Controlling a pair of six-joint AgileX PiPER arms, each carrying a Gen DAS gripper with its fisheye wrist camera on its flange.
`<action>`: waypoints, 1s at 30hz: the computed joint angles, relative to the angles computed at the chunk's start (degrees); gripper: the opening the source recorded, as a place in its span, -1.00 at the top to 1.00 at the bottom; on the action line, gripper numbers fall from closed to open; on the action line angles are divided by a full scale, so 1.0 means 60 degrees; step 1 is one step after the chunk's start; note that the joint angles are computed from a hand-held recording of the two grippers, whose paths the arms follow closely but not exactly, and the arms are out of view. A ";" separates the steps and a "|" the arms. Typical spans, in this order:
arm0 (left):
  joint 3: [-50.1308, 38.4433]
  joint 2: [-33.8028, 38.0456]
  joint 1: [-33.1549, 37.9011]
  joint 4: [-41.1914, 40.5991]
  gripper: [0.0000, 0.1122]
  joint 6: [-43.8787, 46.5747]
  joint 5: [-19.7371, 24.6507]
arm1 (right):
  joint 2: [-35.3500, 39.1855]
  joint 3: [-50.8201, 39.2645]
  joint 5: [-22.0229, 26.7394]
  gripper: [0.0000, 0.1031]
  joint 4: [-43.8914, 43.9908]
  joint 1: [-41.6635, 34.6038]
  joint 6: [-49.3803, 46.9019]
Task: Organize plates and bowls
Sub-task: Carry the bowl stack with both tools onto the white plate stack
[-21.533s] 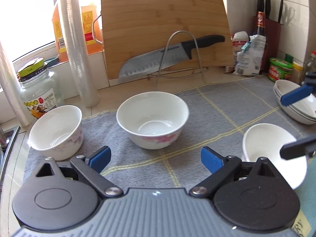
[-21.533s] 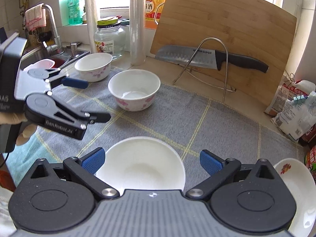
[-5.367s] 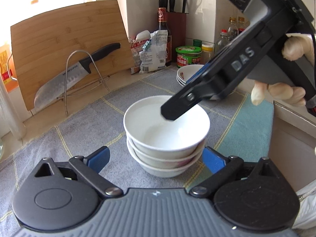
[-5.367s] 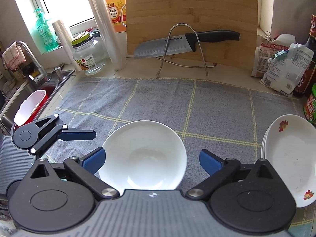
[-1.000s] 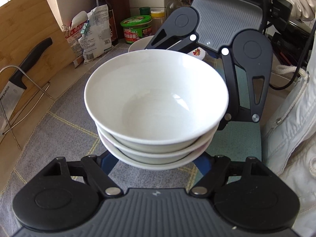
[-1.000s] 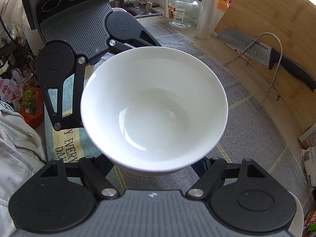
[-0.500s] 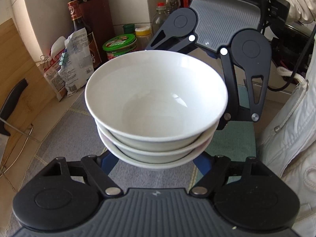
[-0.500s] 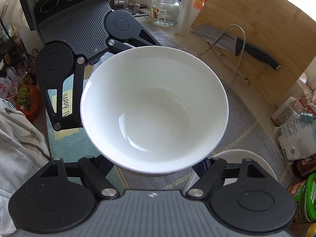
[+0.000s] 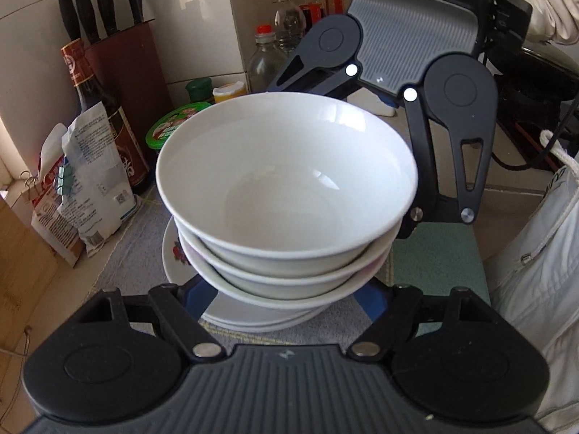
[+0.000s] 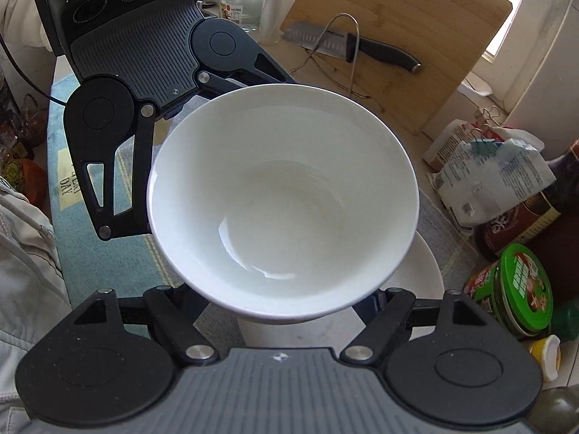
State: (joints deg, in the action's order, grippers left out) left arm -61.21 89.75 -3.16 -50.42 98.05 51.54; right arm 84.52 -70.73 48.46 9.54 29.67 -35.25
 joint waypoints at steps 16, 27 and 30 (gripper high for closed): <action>-0.1185 0.1645 -0.0737 -0.0136 -0.44 -0.0152 -0.0593 | 0.0652 -0.0203 -0.0057 -0.62 0.0544 -0.1191 -0.1136; -0.1520 0.2132 -0.0806 -0.0115 -0.43 -0.0227 -0.0596 | 0.0963 -0.0363 0.0076 -0.62 0.0791 -0.1532 -0.1458; -0.1611 0.2196 -0.0814 -0.0011 -0.43 -0.0367 -0.0565 | 0.0986 -0.0377 0.0109 -0.62 0.0864 -0.1561 -0.1485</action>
State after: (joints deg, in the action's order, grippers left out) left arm -70.88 102.92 -8.05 -50.48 95.84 48.14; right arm 90.44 -72.99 49.11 14.72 20.30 -44.16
